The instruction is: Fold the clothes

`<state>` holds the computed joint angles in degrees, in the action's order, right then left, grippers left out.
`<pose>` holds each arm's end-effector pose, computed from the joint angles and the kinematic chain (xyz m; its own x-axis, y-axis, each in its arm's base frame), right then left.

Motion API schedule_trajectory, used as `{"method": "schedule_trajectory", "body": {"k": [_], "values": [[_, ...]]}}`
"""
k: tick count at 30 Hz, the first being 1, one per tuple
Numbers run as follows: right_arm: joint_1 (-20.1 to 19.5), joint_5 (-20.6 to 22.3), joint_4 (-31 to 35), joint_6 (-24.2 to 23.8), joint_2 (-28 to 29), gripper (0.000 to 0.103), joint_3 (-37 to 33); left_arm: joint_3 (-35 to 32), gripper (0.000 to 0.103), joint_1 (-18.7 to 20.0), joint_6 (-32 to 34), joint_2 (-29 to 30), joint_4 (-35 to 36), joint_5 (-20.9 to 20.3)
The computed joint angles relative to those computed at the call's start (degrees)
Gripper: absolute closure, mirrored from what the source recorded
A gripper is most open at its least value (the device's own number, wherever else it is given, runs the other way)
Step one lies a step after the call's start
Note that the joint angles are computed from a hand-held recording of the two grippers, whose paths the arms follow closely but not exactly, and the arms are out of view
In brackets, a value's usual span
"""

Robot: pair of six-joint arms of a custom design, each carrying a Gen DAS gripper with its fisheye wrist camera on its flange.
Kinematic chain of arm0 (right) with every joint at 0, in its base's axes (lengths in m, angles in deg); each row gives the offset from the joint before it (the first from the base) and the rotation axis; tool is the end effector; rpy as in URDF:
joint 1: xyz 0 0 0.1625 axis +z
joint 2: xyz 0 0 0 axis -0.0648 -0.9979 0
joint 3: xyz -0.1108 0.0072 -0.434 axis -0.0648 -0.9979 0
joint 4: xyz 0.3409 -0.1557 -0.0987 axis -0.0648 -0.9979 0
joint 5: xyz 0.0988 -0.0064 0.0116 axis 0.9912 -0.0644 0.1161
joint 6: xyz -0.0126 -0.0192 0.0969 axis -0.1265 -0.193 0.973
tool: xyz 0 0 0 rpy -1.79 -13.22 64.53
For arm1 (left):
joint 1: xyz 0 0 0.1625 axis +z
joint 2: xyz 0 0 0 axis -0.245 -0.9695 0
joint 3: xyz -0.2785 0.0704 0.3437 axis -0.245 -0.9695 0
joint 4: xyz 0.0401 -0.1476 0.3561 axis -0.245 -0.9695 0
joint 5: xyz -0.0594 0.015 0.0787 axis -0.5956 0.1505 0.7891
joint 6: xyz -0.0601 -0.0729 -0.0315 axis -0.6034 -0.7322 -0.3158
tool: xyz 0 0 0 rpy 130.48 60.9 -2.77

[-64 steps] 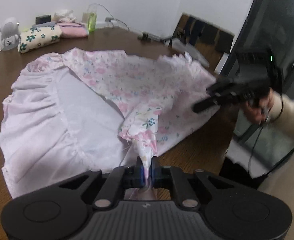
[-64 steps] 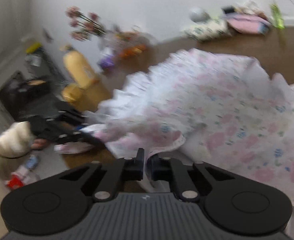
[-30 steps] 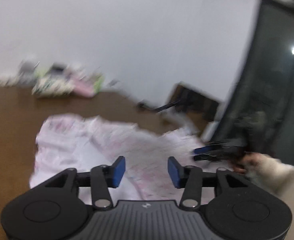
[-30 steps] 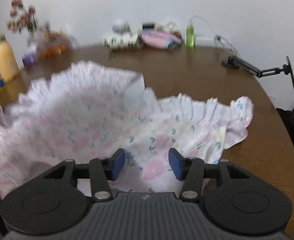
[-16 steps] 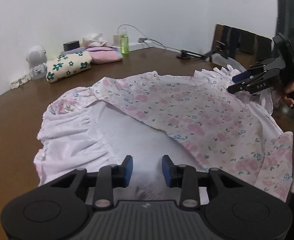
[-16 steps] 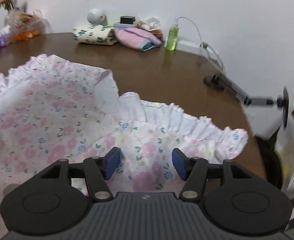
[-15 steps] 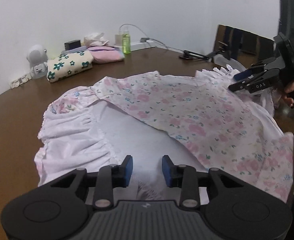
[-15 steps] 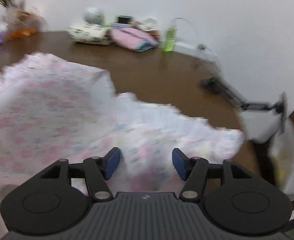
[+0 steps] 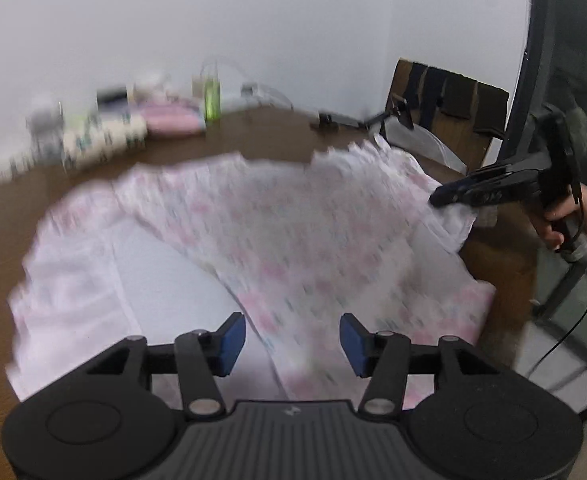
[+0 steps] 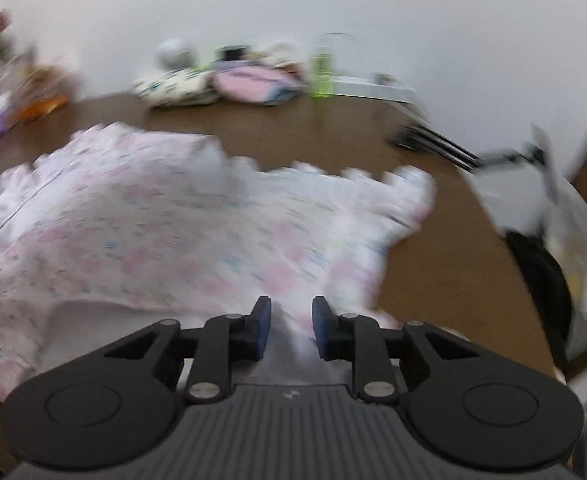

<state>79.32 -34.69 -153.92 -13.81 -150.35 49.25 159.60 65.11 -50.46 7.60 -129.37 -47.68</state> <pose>-0.0093 -0.4151 0.3287 -0.6981 0.2559 0.6687 -0.4016 0.6332 -0.6617 -0.2613 -0.5645 0.0645 -0.4003 0.8705 -0.2863 0.9164 0.3807 -0.1239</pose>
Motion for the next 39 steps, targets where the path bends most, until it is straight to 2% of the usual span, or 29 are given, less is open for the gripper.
{"method": "schedule_trajectory", "body": {"k": [2,3,4,6,9,10,13,15,17,19,21,22,23,27,29,30,32,33,35,37,38,39], "values": [[0.77,-3.86,-6.06,0.78,0.76,0.079,2.16,0.47,0.052,-0.06,-1.91,-0.17,1.06,2.06],[1.43,-4.65,-8.74,0.66,1.02,0.079,3.22,0.86,0.052,-0.29,-2.35,-0.15,0.64,3.81],[2.17,-3.64,-10.37,0.39,1.13,0.079,4.23,1.89,0.052,-0.63,-2.43,-0.5,-1.31,5.04],[3.72,2.02,-10.88,-0.38,1.29,0.079,5.7,3.06,0.051,-1.03,-3.19,-0.88,-5.7,3.61],[5.97,11.49,-5.8,-3.51,5.06,0.081,4.11,4.01,0.049,-2.19,-3.81,0.52,-9.99,1.94],[7.14,12.23,-5.2,-5.13,7.59,0.086,2.8,4.26,0.049,-2.66,-3.9,1.27,-11.14,1.94],[9.28,9.77,-4.68,-9.72,13.27,0.091,0.1,6.07,0.058,-4.11,-3.27,3.24,-13.12,7.13],[9.23,8.57,-5.44,-10.96,14.15,0.091,1.5,8.56,0.061,-3.76,-2.72,3.57,-18.47,7.89],[8.18,8.99,-10.03,-11.56,15.06,0.09,3.41,10.87,0.06,-3.62,-1.67,3.71,-23.32,8.65],[7.56,8.4,-12.79,-9.92,14.39,0.089,5.2,12.15,0.06,-3.23,-1.56,3.71,-26.14,8.17],[8.14,5.65,-15.34,-7.63,14.47,0.087,5.79,13.24,0.06,-3.02,-1.22,3.88,-28.96,8.06],[9.07,3.84,-16.06,-7.06,14.71,0.087,5.6,13.36,0.059,-2.94,-1.94,3.34,-28.25,8.04],[9.56,4.26,-17.11,-7.41,15.1,0.087,5.75,13.38,0.059,-2.82,-2.74,2.69,-27.24,7.91],[10.53,10.63,-17.73,-12.43,16.84,0.086,6.91,13.71,0.059,-0.28,-5.52,-3.19,-22.38,3.13],[11.24,9.32,-17.03,-15.07,18.36,0.086,6.71,15.05,0.06,0.39,-2.68,-5.64,-21.33,4.77],[11.11,8.66,-17.41,-16.17,19.12,0.086,6.86,15.78,0.06,0.41,-1.81,-6.37,-20.66,7.07],[10.42,9.21,-18.5,-16.42,19.25,0.083,7.7,17.45,0.063,0.49,-0.03,-7.78,-20.03,11.31],[10.01,9.75,-19.08,-16.28,19.12,0.083,8.2,18.6,0.064,0.71,0.58,-8.4,-22.28,11.32],[9.69,10.35,-17.16,-15.21,17.17,0.081,8.67,20.63,0.065,1.73,2.01,-10.9,-25.09,6.76],[8.2,14.6,-15.04,-15.1,13.8,0.066,10.28,22.42,0.052,2.84,3.19,-13.37,-27.43,2.04],[6.83,18.29,-13.29,-15.58,11.08,0.062,11.68,23.18,0.041,3.44,3.8,-14.52,-28.32,-0.49],[5.13,22.34,-10.44,-16.21,7.83,0.058,12.89,23.58,0.037,4.12,5.2,-15.13,-28.27,-3.7]]}}
